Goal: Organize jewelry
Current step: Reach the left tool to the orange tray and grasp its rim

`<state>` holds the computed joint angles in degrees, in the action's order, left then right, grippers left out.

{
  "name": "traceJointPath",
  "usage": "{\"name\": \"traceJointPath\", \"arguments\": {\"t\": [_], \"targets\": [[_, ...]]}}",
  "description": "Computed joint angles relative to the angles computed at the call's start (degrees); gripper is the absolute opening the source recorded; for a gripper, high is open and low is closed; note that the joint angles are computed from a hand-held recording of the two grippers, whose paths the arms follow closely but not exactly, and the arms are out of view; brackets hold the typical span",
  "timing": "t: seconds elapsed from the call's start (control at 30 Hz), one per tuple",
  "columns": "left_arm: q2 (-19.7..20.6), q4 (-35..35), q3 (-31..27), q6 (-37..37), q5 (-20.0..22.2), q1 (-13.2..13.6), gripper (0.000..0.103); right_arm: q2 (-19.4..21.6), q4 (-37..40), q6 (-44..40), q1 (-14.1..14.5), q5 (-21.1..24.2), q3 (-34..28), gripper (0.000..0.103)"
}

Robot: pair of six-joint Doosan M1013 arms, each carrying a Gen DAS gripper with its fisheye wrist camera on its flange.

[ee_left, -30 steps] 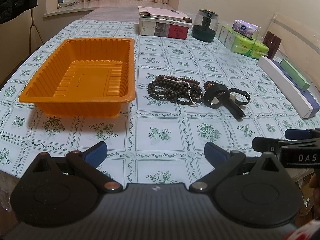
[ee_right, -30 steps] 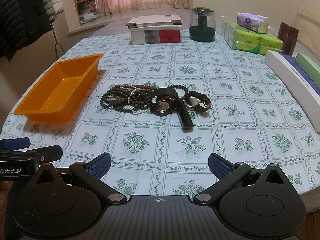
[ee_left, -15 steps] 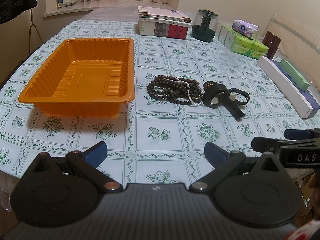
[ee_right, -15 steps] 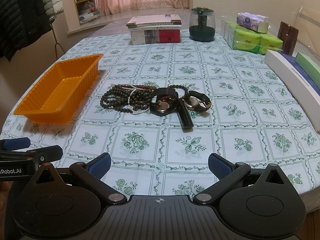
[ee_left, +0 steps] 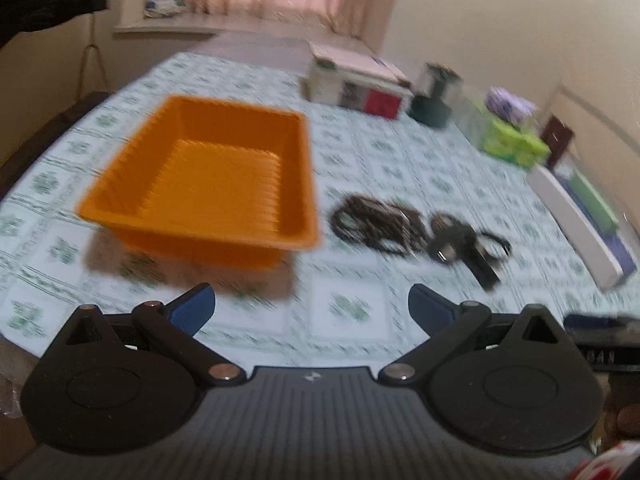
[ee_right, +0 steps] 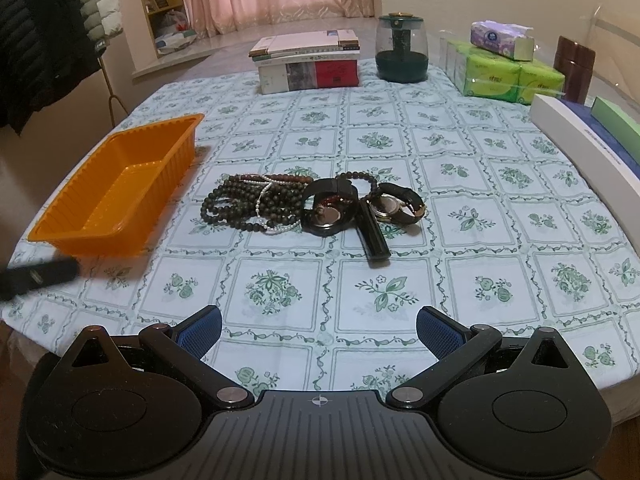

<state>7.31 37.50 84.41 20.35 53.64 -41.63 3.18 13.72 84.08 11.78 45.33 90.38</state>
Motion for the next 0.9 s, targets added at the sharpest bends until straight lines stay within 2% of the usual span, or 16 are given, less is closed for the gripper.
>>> {"name": "traceJointPath", "arguments": {"t": [0.1,0.27,0.33,0.43,0.5,0.53,0.67,0.8,0.87,0.9], "targets": [[-1.82,3.49,1.9,-3.69,-0.59,1.36,0.101,0.38,-0.04,-0.16,0.26,-0.1,-0.27,0.103],[-3.55,9.16,4.25,-7.49,1.3,4.33,0.095,1.26,0.31,-0.83,0.73,-0.44,-0.94,0.103],[-4.33,9.52,5.52,-8.68,-0.18,6.4,0.093,1.69,-0.09,-0.89,0.95,-0.27,-1.3,0.103],[-4.73,10.16,7.05,-10.22,-2.8,8.97,0.082,2.4,-0.75,-0.46,1.17,0.24,-1.86,0.103],[-4.61,9.23,7.68,-9.99,-4.54,10.63,0.075,2.86,-1.07,-0.07,1.23,0.46,-2.18,0.103],[-4.73,8.47,8.23,-9.55,-5.83,11.36,0.068,3.07,-1.51,0.28,1.31,0.5,-2.31,0.103],[-4.07,3.57,9.2,-7.81,-9.98,14.28,0.06,3.98,-3.3,1.66,1.54,1.15,-3.03,0.103],[-3.59,-0.83,9.98,-6.14,-13.94,16.24,0.047,4.97,-4.84,2.72,1.8,1.98,-3.82,0.103],[-3.33,-4.5,10.3,-4.57,-16.14,17.3,0.035,5.6,-5.18,2.74,2.0,2.66,-4.31,0.103],[-3.1,-5.69,10.27,-4.03,-16.54,17.61,0.034,5.8,-5.28,2.7,2.12,2.85,-4.47,0.103]]}}
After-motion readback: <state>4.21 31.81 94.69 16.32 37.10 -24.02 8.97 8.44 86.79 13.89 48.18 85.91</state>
